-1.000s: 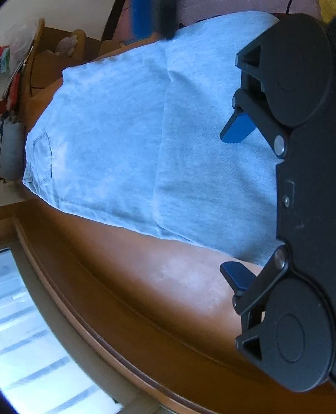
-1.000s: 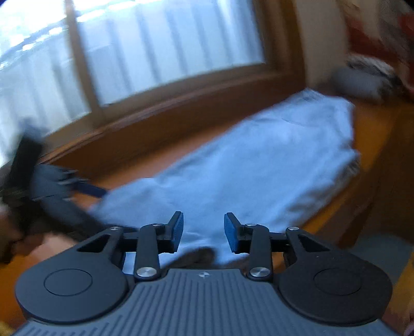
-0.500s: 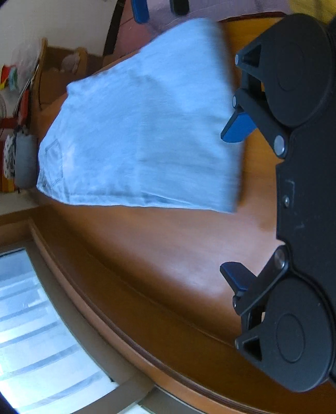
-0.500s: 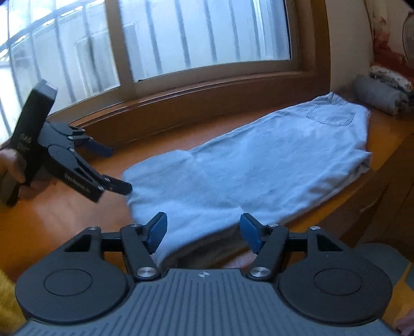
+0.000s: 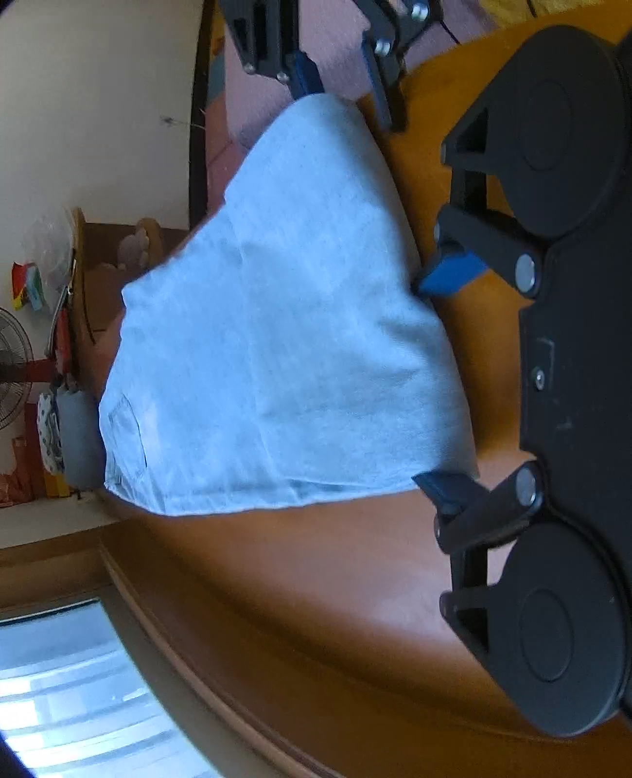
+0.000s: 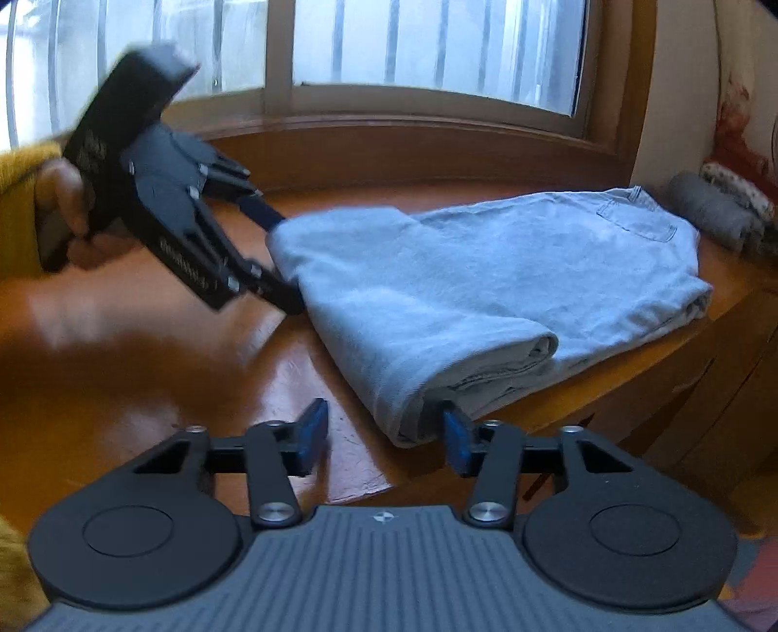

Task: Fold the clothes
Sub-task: 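Grasp the folded end of the light-blue jeans with both grippers and lift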

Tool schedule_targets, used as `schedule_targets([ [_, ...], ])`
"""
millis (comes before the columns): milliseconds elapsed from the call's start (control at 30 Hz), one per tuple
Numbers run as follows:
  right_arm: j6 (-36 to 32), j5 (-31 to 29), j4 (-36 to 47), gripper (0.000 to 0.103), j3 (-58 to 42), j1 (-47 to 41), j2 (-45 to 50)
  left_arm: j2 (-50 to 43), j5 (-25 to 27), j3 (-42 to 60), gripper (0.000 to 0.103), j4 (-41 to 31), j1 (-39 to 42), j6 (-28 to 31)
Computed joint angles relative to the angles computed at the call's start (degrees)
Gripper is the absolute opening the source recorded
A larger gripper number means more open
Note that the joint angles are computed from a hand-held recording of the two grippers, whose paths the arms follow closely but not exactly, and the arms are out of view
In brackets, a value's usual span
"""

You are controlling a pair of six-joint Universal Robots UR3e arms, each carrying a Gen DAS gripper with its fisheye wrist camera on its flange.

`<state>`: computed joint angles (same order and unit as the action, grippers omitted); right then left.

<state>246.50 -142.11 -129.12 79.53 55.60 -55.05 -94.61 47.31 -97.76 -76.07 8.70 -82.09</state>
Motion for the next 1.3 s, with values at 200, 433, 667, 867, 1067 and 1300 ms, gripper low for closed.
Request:
schedule_targets([
  [200, 3.8, 0.6, -2.1, 0.016, 3.1, -0.5, -3.6, -1.4, 0.1, 6.7, 0.049, -13.0, 1.0, 1.0],
  [433, 5.9, -0.6, -19.5, 0.016, 17.4, -0.2, -14.3, 0.4, -2.0, 14.5, 0.048, -23.1, 0.5, -4.1],
  [667, 3.7, -1.1, -44.9, 0.016, 38.4, -4.7, -27.3, -7.4, -2.7, 26.9, 0.049, -12.8, -10.6, -27.1],
  [867, -9.7, 9.2, -59.1, 0.016, 53.6, -19.7, -35.8, -22.6, 6.4, 39.4, 0.050, 5.4, -23.9, -46.7],
  [1067, -21.5, 20.1, -62.5, 0.016, 59.9, -33.5, -34.7, -34.1, 19.7, 45.8, 0.055, 16.5, -33.7, -56.0],
  [1300, -31.7, 18.2, -61.9, 0.016, 57.5, -33.5, -30.0, -34.1, 23.6, 44.2, 0.065, 21.3, -35.3, -57.8],
])
